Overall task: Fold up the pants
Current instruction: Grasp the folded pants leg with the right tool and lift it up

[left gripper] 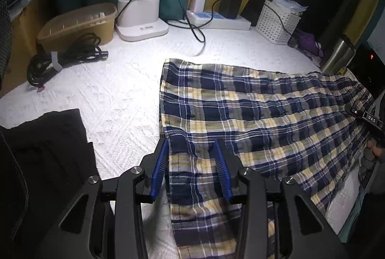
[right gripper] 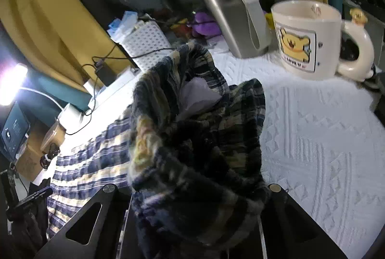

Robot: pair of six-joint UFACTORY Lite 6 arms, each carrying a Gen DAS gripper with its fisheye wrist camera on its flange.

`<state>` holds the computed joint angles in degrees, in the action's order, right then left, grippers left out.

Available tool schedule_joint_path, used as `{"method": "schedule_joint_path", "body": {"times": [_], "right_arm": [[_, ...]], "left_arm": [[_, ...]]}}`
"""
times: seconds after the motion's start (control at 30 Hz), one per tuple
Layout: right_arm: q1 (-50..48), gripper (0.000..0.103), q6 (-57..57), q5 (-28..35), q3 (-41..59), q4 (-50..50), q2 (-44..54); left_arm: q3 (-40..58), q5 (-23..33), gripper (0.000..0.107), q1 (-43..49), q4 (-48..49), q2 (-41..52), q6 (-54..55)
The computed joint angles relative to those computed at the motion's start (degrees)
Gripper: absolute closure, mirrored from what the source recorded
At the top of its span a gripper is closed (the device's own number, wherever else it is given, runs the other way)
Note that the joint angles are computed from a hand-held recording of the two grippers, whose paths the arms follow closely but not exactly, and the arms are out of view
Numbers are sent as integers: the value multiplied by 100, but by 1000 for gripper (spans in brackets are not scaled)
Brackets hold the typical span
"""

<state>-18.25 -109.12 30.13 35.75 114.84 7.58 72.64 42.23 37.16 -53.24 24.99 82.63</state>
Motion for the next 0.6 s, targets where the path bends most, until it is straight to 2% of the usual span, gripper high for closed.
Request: {"method": "schedule_joint_path", "body": {"times": [0.27, 0.6], "right_arm": [[355, 85, 555, -382, -428, -395, -1176], [1335, 86, 1956, -1270, -493, -1367, -2275]], "left_arm": [[-200, 317, 68, 223, -194, -326, 527], [-20, 980, 68, 759, -433, -315, 1038]]}}
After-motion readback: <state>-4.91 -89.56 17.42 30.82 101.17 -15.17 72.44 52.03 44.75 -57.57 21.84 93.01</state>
